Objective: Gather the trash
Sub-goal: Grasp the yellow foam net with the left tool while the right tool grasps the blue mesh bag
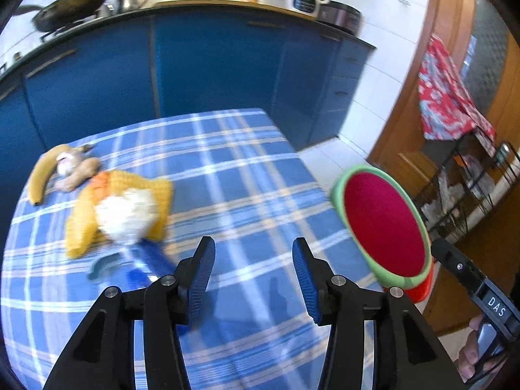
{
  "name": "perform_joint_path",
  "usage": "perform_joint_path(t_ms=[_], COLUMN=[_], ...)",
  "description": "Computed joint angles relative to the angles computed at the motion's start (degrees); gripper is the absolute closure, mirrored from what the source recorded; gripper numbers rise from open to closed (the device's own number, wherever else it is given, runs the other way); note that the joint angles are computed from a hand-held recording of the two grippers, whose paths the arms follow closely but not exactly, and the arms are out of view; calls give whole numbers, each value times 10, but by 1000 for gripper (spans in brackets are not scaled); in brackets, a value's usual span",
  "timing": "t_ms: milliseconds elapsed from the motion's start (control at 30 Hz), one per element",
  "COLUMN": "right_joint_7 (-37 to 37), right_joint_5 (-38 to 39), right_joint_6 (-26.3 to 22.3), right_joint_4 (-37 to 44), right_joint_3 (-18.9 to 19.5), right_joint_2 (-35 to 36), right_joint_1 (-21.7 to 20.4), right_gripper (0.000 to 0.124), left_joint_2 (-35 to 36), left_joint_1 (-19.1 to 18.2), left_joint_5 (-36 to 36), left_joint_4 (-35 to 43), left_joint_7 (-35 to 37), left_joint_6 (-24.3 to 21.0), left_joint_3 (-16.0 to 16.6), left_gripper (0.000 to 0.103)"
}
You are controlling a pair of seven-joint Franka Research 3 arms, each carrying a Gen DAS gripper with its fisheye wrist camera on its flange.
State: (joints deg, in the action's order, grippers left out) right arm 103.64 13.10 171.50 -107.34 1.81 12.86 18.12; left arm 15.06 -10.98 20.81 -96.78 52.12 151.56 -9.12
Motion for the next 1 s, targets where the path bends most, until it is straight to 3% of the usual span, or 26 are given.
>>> perform_joint_path(t_ms=[533,1000], right_joint_7=[20,46], right_joint_5=[-52,-88], right_joint_6=[-71,-136], right_joint_4=[96,190], right_joint_3=[-3,-5], right_joint_2=[62,123], right_joint_1=[51,77], right_gripper=[68,68], left_joint_2=[-71,-3], left_joint_1=[69,109], left_joint_5=[74,2], left_joint_4=[-84,-51], left_joint_7=[-81,-34], left_joint_6=[12,27], left_joint_3=[42,42], left_gripper=[52,52])
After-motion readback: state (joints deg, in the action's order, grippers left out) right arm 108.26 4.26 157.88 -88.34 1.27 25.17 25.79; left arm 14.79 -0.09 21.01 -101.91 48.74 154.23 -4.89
